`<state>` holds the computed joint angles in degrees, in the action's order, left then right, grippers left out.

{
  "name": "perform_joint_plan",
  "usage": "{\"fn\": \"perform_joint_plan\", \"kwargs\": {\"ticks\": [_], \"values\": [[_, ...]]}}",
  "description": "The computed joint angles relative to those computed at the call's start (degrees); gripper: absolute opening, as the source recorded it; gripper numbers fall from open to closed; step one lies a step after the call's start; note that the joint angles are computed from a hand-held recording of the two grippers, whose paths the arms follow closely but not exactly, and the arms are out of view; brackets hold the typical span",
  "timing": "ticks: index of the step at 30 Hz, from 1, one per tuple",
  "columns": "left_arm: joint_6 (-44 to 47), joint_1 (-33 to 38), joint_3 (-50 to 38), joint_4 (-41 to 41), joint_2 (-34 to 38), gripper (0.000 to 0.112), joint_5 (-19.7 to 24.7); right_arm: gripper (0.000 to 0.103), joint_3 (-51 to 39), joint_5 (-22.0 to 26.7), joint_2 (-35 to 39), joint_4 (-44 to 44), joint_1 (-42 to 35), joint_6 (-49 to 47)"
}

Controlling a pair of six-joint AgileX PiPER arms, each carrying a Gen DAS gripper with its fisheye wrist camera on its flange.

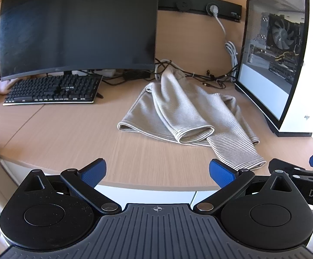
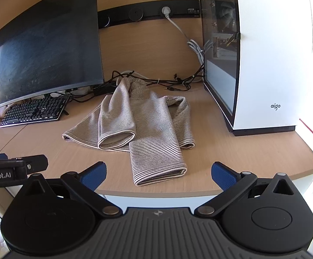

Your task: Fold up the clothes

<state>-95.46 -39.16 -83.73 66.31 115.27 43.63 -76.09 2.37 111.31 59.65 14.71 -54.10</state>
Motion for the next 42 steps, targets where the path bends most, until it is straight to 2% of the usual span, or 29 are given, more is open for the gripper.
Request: {"fn": "perform_joint_plan", "kwargs": {"ticks": [4, 9, 15, 20, 34, 42], "values": [[0.0, -0.1, 0.1, 0.0, 0.0, 0.103, 0.1, 0.103, -0.3, 0.1, 0.2, -3.2, 0.0, 3.1], [0.2, -0.2, 0.0, -0.2, 0.1, 0.103, 0.3, 0.103, 0.1, -0.3, 0.0, 5.8, 0.1, -5.5], [0.4, -0.2, 0.3, -0.6, -0.1, 0.103, 0.3, 0.103, 0.2, 0.0, -0.2, 2.9, 0.2, -2.8], [-0.1, -0.4, 0.8, -0.4, -0.4, 0.103, 0.4, 0.103, 0.3, 0.1, -0.4, -3.3, 0.2, 3.5], [-0.5, -0.8, 1.4, -0.4, -0.6, 0.103, 0.2, 0.103, 1.4, 0.0, -1.4, -3.9, 0.1, 3.9], [1.2, 0.2, 1.5, -3.7, 0.1, 0.103, -0.8, 0.103, 0.7, 1.3, -0.7, -28.4, -0.1, 29.0]]}}
